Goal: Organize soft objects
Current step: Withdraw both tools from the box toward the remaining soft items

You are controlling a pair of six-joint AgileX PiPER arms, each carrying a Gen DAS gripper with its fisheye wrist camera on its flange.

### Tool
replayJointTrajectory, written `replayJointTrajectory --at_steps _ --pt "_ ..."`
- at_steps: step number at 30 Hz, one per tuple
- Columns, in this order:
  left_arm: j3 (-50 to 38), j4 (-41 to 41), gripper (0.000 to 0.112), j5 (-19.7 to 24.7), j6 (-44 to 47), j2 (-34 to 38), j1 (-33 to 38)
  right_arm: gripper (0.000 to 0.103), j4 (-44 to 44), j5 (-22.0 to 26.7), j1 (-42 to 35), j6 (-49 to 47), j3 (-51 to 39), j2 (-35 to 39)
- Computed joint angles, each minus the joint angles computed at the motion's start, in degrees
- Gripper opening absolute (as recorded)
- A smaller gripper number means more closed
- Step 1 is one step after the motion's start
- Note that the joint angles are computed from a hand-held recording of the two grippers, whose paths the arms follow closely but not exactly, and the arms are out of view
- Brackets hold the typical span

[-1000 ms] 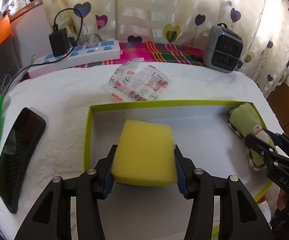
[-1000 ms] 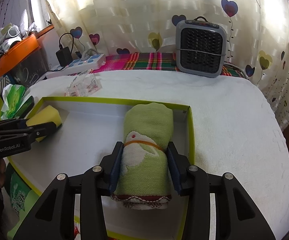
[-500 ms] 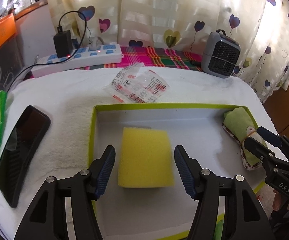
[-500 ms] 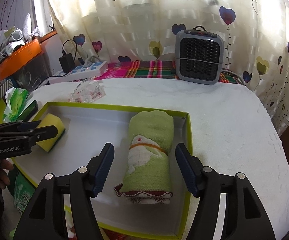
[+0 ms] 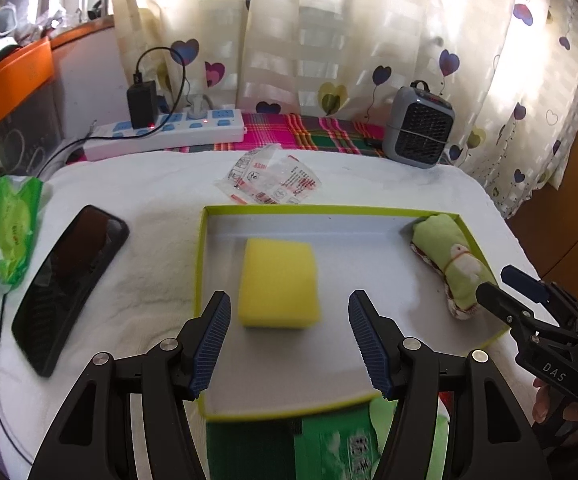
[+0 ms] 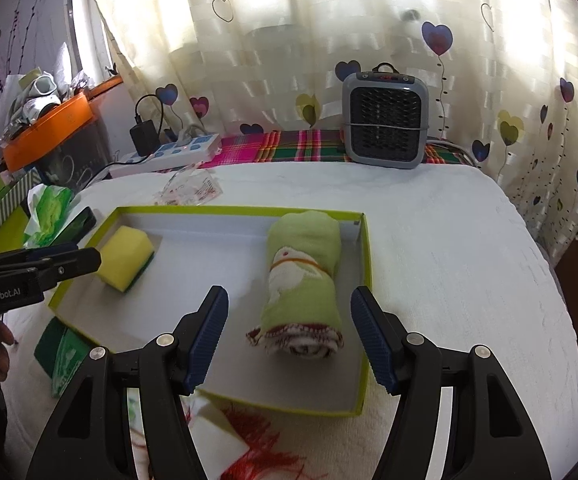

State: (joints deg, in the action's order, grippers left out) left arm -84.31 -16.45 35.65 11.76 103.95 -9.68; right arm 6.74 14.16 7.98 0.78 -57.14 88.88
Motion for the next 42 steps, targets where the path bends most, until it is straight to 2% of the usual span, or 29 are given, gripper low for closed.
replayJointTrajectory --at_steps 10,21,33,37,40,42 --pt "12.08 -4.56 0.061 -2.95 4.71 -10.0 0.2 0.065 -1.52 -1.22 1.17 3.54 7.88 -7.33" --pt "24.26 -11.92 0.061 -5.66 10.43 -19.08 1.39 0.065 10.43 -1.82 0.08 -5.94 16.66 -15.89" --pt "32.23 -18.57 0.061 -4.85 17.07 -24.33 2.85 0.065 11.67 -2.04 3.67 -5.45 20.57 -18.76" --pt "34.62 -22.31 0.061 -3.85 21.34 -25.09 3.53 0.065 6.04 -2.46 5.61 1.1 20.73 -18.2" --pt "36.08 -23.05 0.061 -3.67 22.41 -25.46 3.25 0.065 8.86 -2.66 6.0 -1.15 20.71 -17.75" --pt "36.85 -24.45 0.061 -3.37 23.98 -25.48 3.27 0.065 6.59 -2.73 6.67 1.21 20.54 -17.44"
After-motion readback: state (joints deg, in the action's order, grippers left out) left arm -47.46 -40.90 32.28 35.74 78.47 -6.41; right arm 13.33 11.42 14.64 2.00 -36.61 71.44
